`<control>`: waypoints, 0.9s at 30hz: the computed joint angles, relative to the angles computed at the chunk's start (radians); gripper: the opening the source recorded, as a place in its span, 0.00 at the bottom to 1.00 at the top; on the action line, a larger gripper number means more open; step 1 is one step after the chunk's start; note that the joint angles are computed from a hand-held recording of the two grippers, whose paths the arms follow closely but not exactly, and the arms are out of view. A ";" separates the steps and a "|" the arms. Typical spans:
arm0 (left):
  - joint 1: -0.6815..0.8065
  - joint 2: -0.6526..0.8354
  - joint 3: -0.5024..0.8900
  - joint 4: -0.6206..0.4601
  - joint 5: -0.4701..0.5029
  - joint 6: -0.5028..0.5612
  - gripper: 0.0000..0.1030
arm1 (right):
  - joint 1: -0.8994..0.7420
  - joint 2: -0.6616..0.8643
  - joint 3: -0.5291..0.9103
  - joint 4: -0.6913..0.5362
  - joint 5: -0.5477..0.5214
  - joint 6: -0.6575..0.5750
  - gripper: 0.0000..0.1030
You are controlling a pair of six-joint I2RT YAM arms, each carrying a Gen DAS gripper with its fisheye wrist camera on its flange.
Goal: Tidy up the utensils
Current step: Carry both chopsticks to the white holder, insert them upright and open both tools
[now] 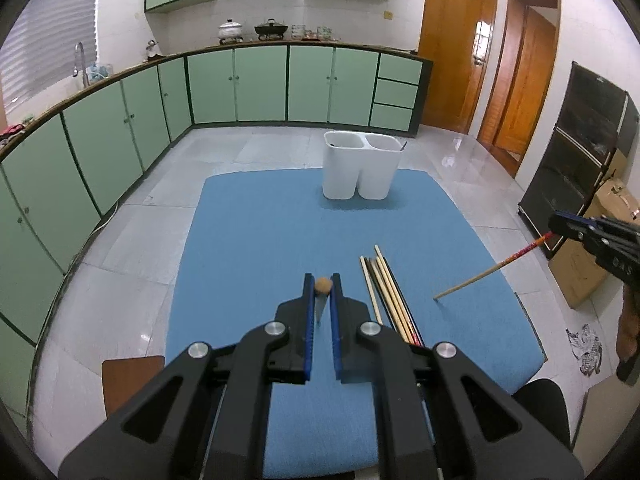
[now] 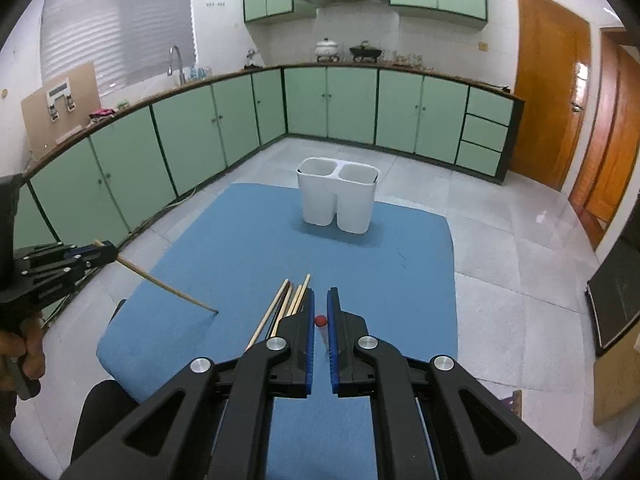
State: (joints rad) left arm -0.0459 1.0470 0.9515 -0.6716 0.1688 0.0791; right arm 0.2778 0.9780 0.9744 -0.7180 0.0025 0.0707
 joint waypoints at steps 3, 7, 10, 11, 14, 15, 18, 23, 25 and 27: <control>0.005 0.075 0.080 -0.014 0.015 0.007 0.06 | -0.033 0.096 0.081 -0.012 -0.033 -0.021 0.06; -0.005 0.140 0.170 -0.031 0.014 0.015 0.06 | -0.061 0.186 0.183 -0.054 -0.061 -0.036 0.06; -0.015 0.187 0.240 -0.053 0.018 0.017 0.06 | -0.073 0.233 0.249 -0.087 -0.070 -0.043 0.06; -0.019 0.207 0.268 -0.059 0.018 0.017 0.06 | -0.073 0.251 0.274 -0.098 -0.070 -0.042 0.06; -0.034 0.266 0.364 -0.086 0.018 0.011 0.06 | -0.075 0.291 0.349 -0.138 -0.062 -0.046 0.06; -0.038 0.292 0.411 -0.100 0.022 0.004 0.06 | -0.070 0.303 0.367 -0.142 -0.053 -0.046 0.06; -0.056 0.364 0.544 -0.136 0.020 -0.009 0.06 | -0.068 0.358 0.484 -0.192 -0.037 -0.049 0.06; -0.098 0.496 0.787 -0.190 -0.023 -0.026 0.06 | -0.078 0.468 0.726 -0.288 -0.020 -0.056 0.06; -0.109 0.570 0.914 -0.231 -0.030 -0.036 0.06 | -0.084 0.528 0.843 -0.331 -0.017 -0.058 0.06; -0.116 0.660 1.061 -0.277 -0.027 -0.055 0.06 | -0.089 0.601 0.975 -0.376 -0.014 -0.060 0.06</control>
